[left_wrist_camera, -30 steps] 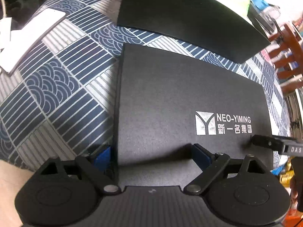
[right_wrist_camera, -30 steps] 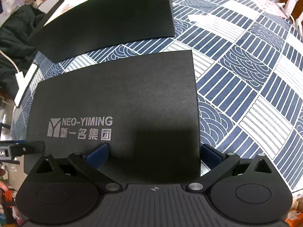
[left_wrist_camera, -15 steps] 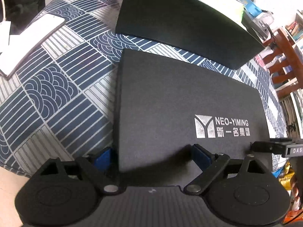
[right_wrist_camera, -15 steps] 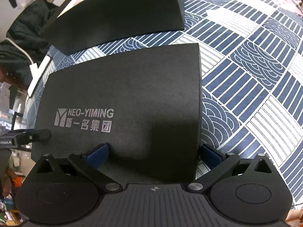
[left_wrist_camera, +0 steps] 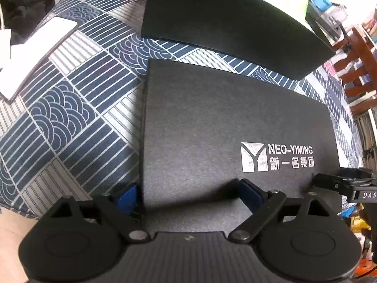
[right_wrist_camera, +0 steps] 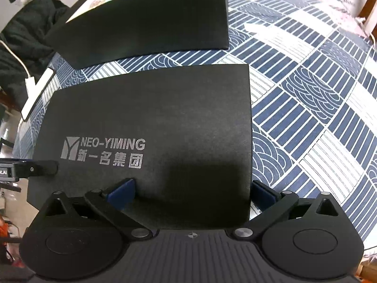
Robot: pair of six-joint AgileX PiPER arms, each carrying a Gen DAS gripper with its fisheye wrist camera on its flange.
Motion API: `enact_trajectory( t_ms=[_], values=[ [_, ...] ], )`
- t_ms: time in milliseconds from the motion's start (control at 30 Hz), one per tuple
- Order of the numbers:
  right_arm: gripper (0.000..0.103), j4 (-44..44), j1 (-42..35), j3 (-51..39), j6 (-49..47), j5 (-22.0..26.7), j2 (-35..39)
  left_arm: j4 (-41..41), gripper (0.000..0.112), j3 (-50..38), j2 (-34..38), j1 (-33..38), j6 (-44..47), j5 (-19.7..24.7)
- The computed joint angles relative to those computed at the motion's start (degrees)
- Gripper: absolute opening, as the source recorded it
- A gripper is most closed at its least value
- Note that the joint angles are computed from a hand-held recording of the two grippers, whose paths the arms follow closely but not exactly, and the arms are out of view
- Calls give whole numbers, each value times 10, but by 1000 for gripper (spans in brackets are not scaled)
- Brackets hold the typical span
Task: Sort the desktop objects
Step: 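Align the held lid above the open mooncake box with both tools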
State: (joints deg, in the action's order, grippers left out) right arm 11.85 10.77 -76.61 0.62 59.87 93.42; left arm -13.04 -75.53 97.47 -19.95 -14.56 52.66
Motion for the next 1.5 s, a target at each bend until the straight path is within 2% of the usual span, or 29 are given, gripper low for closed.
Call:
enact_trajectory(
  t_ms=[267, 400, 533, 733, 833, 933, 1033, 1100, 1167, 1200, 1300, 1367, 1500],
  values=[
    [103, -37, 16, -17, 4, 6, -14, -12, 103, -24, 5, 4, 6, 29],
    [103, -42, 13, -27, -13, 22, -17, 6, 103, -46, 7, -10, 6, 50],
    [103, -36, 2, -18, -21, 17, -21, 24, 103, -68, 15, -24, 10, 66],
    [103, -6, -20, 15, -32, -15, -20, 27, 103, -60, 28, -24, -1, 36],
    [103, 17, -29, 51, -43, -56, -31, 45, 103, -40, 21, -31, -10, -1],
    [103, 59, -48, 88, -67, -103, -49, 75, 103, -5, -2, -41, -19, -59],
    [103, 80, -60, 94, -75, -132, -48, 93, 103, 6, 0, -33, -33, -96],
    [103, 70, -60, 91, -75, -144, -41, 80, 103, 8, 9, -20, -26, -109],
    [103, 72, -63, 87, -82, -149, -27, 29, 103, 21, 12, -4, 5, -134],
    [103, 85, -68, 87, -94, -147, -20, 4, 103, 27, 15, 2, 22, -146],
    [103, 133, -74, 109, -122, -167, -18, -7, 103, 50, 13, -6, 15, -190],
    [103, 118, -64, 114, -97, -180, -22, 18, 103, 46, 15, -16, -22, -191],
    [103, 108, -68, 83, -82, -134, -10, 44, 103, 16, 20, -27, -53, -148]
  ],
)
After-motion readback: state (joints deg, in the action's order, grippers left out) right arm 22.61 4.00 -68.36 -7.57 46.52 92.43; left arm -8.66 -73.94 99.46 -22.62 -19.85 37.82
